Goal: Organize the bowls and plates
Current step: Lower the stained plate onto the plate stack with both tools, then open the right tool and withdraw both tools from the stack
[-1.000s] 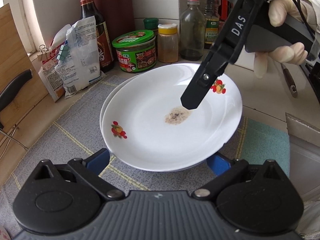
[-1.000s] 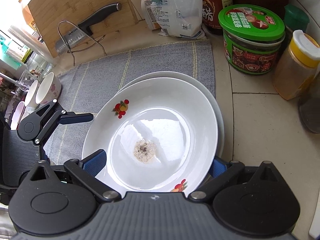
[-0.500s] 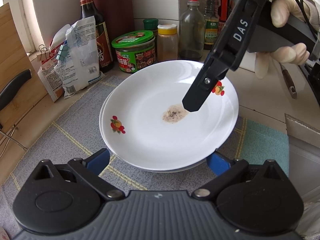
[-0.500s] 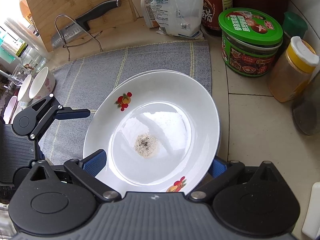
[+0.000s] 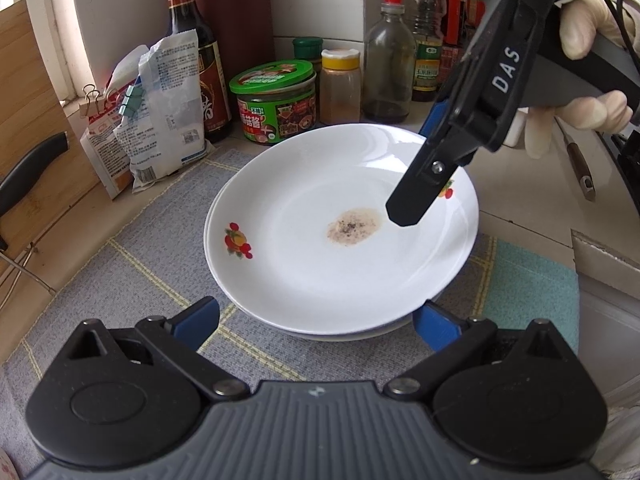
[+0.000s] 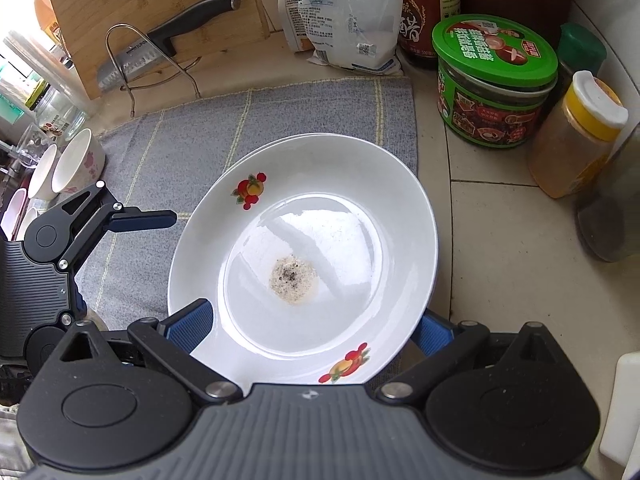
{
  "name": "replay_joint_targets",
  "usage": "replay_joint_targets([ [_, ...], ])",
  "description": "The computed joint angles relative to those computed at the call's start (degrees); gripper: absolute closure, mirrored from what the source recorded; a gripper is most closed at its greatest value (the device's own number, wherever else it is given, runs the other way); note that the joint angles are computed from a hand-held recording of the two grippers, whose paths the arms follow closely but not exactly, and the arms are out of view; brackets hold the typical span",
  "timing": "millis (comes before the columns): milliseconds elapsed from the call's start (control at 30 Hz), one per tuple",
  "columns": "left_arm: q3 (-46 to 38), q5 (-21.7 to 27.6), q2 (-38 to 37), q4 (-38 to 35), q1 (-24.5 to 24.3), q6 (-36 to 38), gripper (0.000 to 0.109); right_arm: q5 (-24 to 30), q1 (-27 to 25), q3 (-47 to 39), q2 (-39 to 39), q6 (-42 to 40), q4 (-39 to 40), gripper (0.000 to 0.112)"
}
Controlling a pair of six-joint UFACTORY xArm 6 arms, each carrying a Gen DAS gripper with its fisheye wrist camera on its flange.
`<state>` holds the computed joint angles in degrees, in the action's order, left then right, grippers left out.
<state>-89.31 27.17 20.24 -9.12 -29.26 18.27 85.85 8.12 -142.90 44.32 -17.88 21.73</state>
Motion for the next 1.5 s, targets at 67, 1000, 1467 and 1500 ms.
replay_joint_targets([
  [67, 0.2, -0.2, -0.1, 0.3, 0.0, -0.1, 0.006, -0.5, 0.2, 1.3, -0.8, -0.2, -0.5, 0.009],
  [1000, 11.9, -7.2, -9.2, 12.1, 1.3, -18.3, 0.006, -39.3, 6.8, 44.9, -26.5, -8.8, -4.1, 0.009],
  [1467, 23.4, 1.0, -23.0, 40.1, 2.2, -54.1, 0.006, -39.7, 10.6, 44.5, -24.9, -23.6, 10.4, 0.009],
  [1500, 24.3, 1.7, -24.1, 41.5, 2.2, -55.6, 0.006, -39.6, 11.0, 44.2, -24.6, -24.8, 11.8, 0.009],
])
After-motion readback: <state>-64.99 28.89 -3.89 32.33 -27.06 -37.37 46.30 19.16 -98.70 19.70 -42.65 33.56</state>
